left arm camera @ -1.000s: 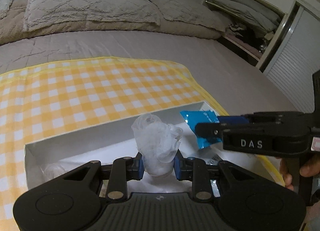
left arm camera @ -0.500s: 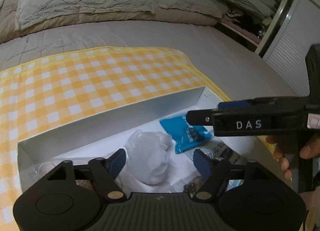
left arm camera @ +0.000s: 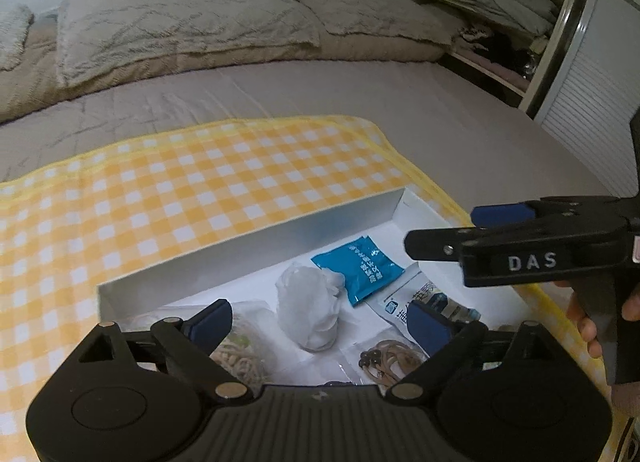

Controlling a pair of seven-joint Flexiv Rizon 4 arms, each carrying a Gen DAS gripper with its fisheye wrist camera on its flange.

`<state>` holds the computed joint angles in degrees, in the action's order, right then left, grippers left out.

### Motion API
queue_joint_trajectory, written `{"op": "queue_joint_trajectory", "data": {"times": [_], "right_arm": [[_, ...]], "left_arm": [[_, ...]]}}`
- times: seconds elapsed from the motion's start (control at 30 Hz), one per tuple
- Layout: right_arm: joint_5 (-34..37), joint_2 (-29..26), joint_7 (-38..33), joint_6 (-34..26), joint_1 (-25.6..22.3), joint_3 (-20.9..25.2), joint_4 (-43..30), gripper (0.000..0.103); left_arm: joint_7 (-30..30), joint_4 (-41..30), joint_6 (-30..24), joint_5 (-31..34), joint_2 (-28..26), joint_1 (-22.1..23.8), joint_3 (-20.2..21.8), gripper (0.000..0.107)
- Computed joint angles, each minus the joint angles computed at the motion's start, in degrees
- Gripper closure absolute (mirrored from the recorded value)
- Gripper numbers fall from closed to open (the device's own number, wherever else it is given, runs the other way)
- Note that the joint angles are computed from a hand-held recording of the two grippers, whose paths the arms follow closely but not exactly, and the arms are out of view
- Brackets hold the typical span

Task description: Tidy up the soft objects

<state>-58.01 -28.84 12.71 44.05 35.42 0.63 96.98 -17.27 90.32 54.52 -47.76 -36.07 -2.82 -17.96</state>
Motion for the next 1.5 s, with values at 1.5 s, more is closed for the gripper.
{"op": "queue_joint_trajectory", "data": {"times": [1.5], "right_arm": [[-14.63, 9.4, 8.27, -22.21, 13.35, 8.66, -1.37, 0.0]], "left_arm": [[25.17, 25.67, 10.46, -39.2, 31.91, -7.02, 13.92, 0.004]]}}
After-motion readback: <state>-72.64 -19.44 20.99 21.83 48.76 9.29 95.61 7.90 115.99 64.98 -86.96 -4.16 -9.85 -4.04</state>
